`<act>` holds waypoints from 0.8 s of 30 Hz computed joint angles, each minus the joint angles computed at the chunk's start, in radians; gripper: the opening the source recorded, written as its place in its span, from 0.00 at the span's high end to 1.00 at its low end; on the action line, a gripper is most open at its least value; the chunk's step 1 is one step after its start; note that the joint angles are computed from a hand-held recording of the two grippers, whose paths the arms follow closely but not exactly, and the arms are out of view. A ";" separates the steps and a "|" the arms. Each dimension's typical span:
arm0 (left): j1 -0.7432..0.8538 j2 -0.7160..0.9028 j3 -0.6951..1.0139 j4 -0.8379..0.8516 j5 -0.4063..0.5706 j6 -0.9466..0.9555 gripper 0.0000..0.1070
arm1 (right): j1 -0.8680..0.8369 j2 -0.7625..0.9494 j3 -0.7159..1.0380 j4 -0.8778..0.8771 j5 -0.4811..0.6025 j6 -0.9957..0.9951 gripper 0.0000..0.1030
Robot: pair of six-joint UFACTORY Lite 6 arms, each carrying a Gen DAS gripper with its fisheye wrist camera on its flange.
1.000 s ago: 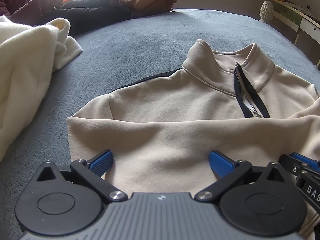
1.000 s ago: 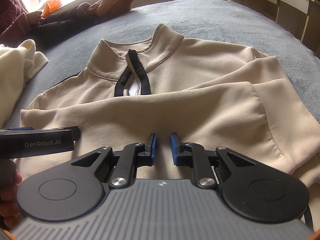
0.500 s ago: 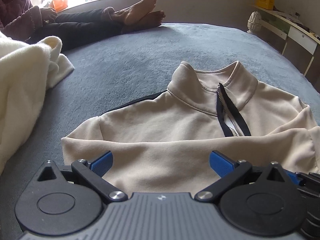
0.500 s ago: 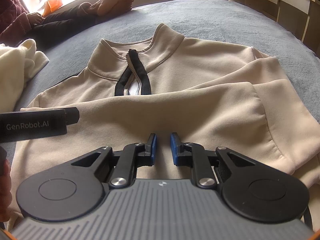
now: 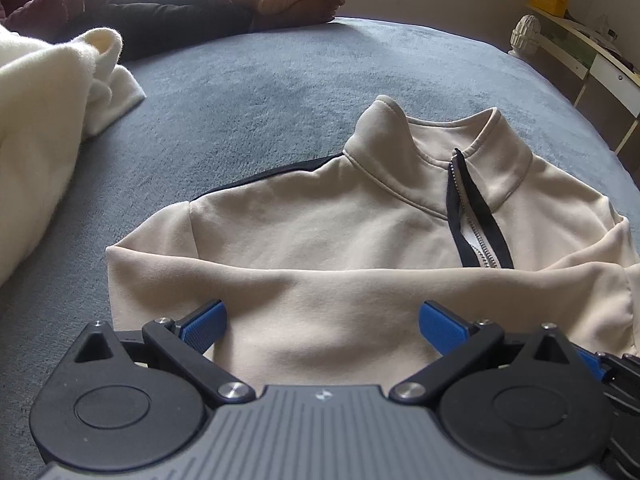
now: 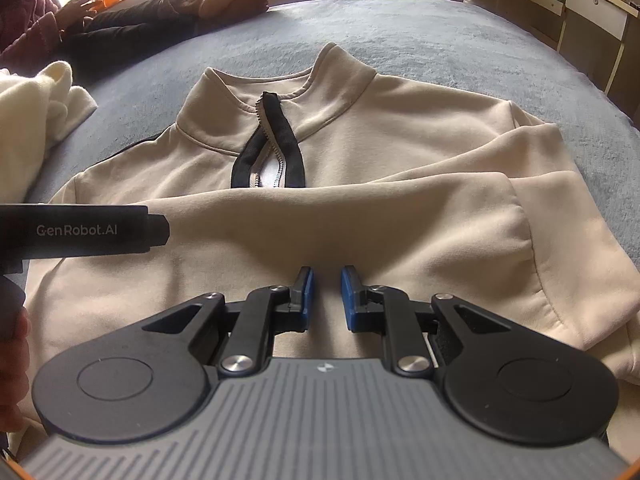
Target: Fold clothes
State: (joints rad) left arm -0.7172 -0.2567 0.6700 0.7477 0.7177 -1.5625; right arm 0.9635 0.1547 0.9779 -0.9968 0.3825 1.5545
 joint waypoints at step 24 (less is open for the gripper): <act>0.014 0.037 0.007 0.018 -0.027 0.000 0.04 | -0.051 0.082 0.134 0.134 0.071 -0.237 0.55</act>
